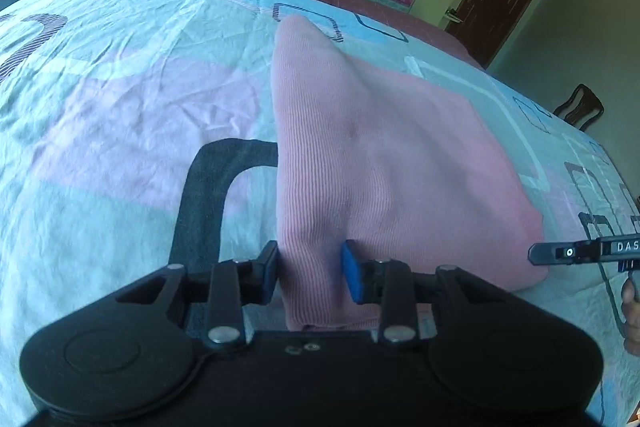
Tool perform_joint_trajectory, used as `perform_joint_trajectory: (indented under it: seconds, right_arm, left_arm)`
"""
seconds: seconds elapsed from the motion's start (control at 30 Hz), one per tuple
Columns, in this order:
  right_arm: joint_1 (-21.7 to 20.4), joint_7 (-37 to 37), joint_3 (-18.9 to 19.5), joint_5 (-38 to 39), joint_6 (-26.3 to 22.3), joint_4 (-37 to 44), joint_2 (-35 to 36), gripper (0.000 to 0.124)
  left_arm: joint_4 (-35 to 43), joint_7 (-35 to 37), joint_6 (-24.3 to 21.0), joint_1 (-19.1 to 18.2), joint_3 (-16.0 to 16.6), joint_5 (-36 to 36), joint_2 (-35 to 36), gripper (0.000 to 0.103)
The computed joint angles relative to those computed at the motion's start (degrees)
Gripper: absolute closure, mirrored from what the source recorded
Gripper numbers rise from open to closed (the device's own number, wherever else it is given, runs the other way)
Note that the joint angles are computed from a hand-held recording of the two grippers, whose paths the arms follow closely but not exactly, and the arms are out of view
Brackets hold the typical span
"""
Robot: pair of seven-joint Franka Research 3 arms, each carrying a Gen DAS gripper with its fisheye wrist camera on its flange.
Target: Fold small clothes
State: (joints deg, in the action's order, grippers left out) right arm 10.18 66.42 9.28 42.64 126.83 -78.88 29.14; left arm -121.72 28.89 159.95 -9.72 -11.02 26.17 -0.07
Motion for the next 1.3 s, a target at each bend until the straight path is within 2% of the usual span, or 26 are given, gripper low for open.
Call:
perform_joint_trajectory:
  seconds: [0.03,0.07,0.1,0.2,0.27,0.43,0.5,0.53,0.57,0.6,0.63,0.67,0.7,0.73,0.87,0.93,1.0,1.03,1.1,1.17,1.2,1.3]
  right_arm:
    - [0.11,0.52,0.13,0.48,0.41,-0.19,0.29,0.098]
    - [0.28,0.77,0.22,0.76,1.11,-0.37,0.48,0.103]
    - [0.71,0.67,0.11,0.34,2.33,-0.59,0.52,0.118]
    - [0.95,-3.99,0.36,0.39,8.47,-4.63,-3.06,0.119]
    - [0.21,-6.15,0.21,0.72,8.59,-6.22,-5.19,0.119]
    - [2.27,-4.57,-1.43,-5.69,4.97,-3.46,-2.78,0.119]
    - [2.77,-3.77,-1.52,-6.72,5.53,-3.51,-2.34,0.119]
    - [2.72,-3.6,-1.47,-6.88,5.57,-3.56,-2.32,0.119]
    - [2.36,-3.79,-1.3,-6.5,5.58,-3.85,-2.4,0.119]
    - [2.16,-3.86,-1.2,-6.28,5.58,-3.99,-2.47,0.119]
    - [2.17,-3.56,-1.28,-6.43,5.64,-3.97,-2.5,0.119]
    - [2.12,-3.27,-1.28,-6.44,5.55,-3.93,-2.61,0.119]
    - [2.0,-3.06,-1.19,-6.04,5.86,-4.26,-3.07,0.118]
    - [2.11,-2.76,-1.28,-5.88,7.06,-5.26,-4.11,0.118]
    - [2.62,-9.99,0.07,-2.94,18.23,-11.85,-9.76,0.119]
    - [3.66,-13.61,0.58,-3.42,20.12,-11.88,-9.65,0.119]
    - [6.21,-11.71,-1.19,-9.83,18.86,-9.85,-7.51,0.119]
    - [9.12,-7.34,-4.02,-17.41,19.2,-9.4,-6.25,0.119]
    - [9.91,-2.43,-5.69,-22.3,18.06,-9.28,-4.82,0.118]
    - [7.72,-1.24,-4.43,-19.79,18.02,-11.46,-6.76,0.118]
    - [6.78,-2.59,-3.63,-18.51,19.63,-14.17,-8.98,0.118]
    - [3.54,-10.94,-0.7,-9.97,22.76,-22.04,-15.82,0.118]
  left_arm:
    - [0.18,-0.16,-0.11,-0.01,0.0,-0.13,0.16,0.071]
    - [0.39,0.1,-0.24,-0.01,0.01,-0.53,0.29,0.071]
    - [0.81,0.91,-0.64,-0.05,-0.01,-1.27,0.47,0.072]
    - [0.99,2.93,-1.18,-0.31,-0.24,-2.25,-0.77,0.075]
    - [0.2,3.06,0.36,-0.42,-0.54,-0.47,-2.57,0.075]
    - [4.52,-0.67,-3.58,-0.5,-2.06,10.69,-1.85,0.078]
    - [7.55,-1.41,-6.36,-0.87,-2.01,13.59,-0.73,0.078]
    - [8.15,-1.68,-5.83,-0.96,-1.75,14.75,-0.4,0.077]
    - [8.91,0.33,-5.43,-1.07,-1.52,13.49,0.42,0.074]
    - [9.97,5.7,-6.02,0.61,-3.28,8.2,1.93,0.076]
    - [11.46,12.01,-7.62,1.51,-4.47,1.63,4.34,0.073]
    - [12.5,14.67,-9.75,0.44,-3.65,-0.92,6.0,0.073]
    - [11.7,13.34,-8.69,-2.26,-0.83,0.54,6.4,0.072]
    - [11.22,11.41,-8.3,-3.26,-0.02,2.98,6.19,0.072]
    - [11.38,9.7,-11.54,-4.42,-0.58,5.28,5.86,0.074]
    - [11.31,7.04,-12.7,-5.26,-0.54,7.95,5.94,0.074]
    - [11.09,3.68,-13.38,-5.76,-0.47,9.77,5.7,0.074]
    - [10.98,2.28,-13.66,-5.86,-0.47,10.16,5.53,0.074]
    - [10.03,0.26,-14.28,-5.91,-0.67,9.82,4.56,0.073]
    - [9.06,-0.87,-16.12,-6.24,-1.25,10.03,3.15,0.074]
    - [8.56,-1.69,-17.08,-6.5,-1.61,10.72,2.24,0.075]
    - [6.75,-5.42,-19.16,-7.36,-3.12,12.36,-0.85,0.075]
